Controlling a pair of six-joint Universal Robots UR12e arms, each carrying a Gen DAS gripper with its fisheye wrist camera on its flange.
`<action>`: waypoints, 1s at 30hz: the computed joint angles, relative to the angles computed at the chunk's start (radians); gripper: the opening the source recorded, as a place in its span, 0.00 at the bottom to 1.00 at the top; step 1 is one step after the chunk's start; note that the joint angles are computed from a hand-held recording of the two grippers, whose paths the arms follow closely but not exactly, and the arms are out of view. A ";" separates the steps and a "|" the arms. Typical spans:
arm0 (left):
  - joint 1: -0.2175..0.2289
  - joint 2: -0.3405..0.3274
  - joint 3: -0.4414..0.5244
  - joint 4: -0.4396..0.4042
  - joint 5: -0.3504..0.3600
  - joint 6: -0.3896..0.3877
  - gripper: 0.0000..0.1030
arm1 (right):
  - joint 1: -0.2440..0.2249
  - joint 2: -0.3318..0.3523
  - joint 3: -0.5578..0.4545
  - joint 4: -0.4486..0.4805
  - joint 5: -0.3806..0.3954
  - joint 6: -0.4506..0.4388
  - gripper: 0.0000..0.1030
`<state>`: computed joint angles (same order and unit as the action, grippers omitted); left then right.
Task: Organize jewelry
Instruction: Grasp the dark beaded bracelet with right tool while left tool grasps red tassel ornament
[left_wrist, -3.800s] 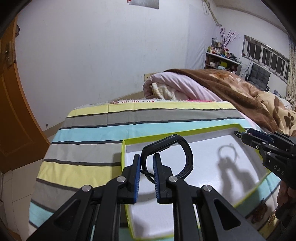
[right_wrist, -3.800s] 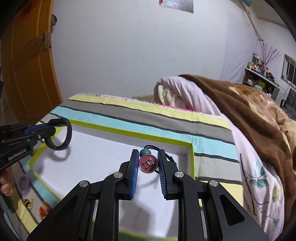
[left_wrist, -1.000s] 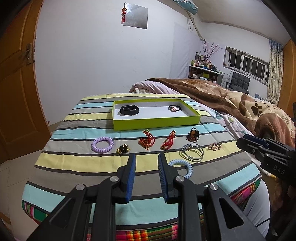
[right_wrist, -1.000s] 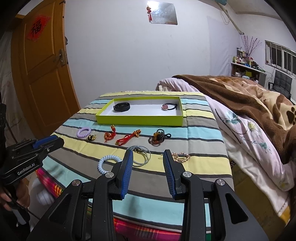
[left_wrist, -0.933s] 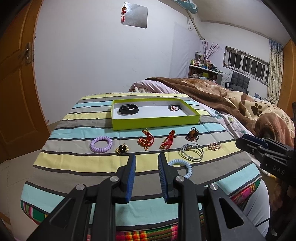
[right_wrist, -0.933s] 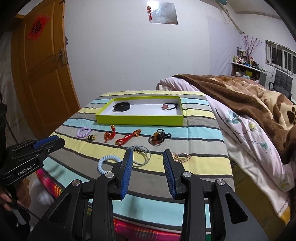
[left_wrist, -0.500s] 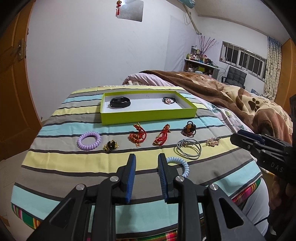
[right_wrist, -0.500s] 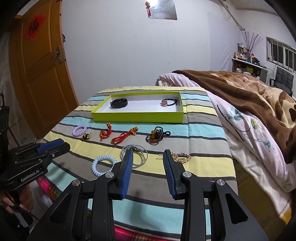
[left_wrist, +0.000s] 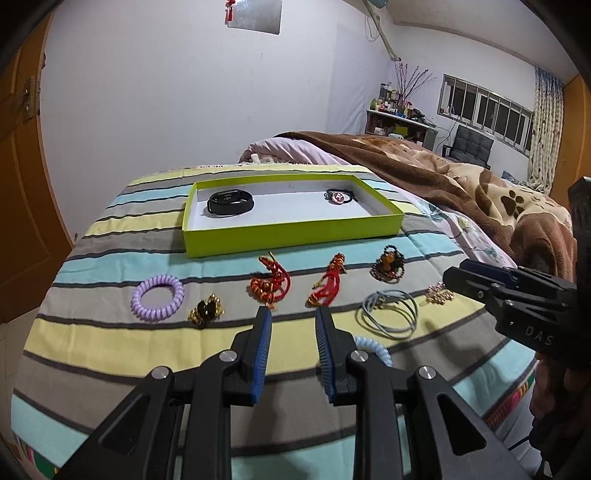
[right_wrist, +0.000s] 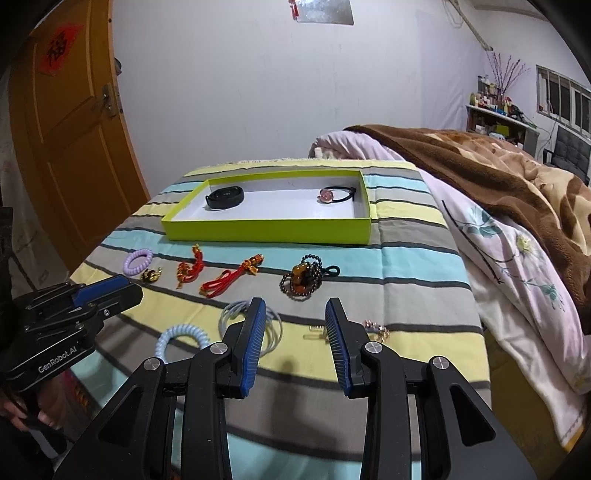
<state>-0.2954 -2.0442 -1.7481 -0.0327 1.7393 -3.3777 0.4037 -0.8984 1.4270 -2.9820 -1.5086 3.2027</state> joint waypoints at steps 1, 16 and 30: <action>0.002 -0.004 0.005 -0.003 0.001 0.002 0.25 | 0.000 0.008 -0.013 0.011 0.000 0.002 0.34; 0.047 -0.047 0.076 -0.096 -0.087 -0.016 0.36 | -0.004 0.096 -0.173 0.192 0.006 0.049 0.34; 0.052 -0.073 0.142 -0.248 -0.083 -0.045 0.38 | -0.009 0.128 -0.240 0.300 0.017 0.070 0.29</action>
<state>-0.2436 -2.1173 -1.6058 -0.2806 1.6567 -3.4228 0.3951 -0.7708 1.1872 -2.6824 -1.4912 3.2727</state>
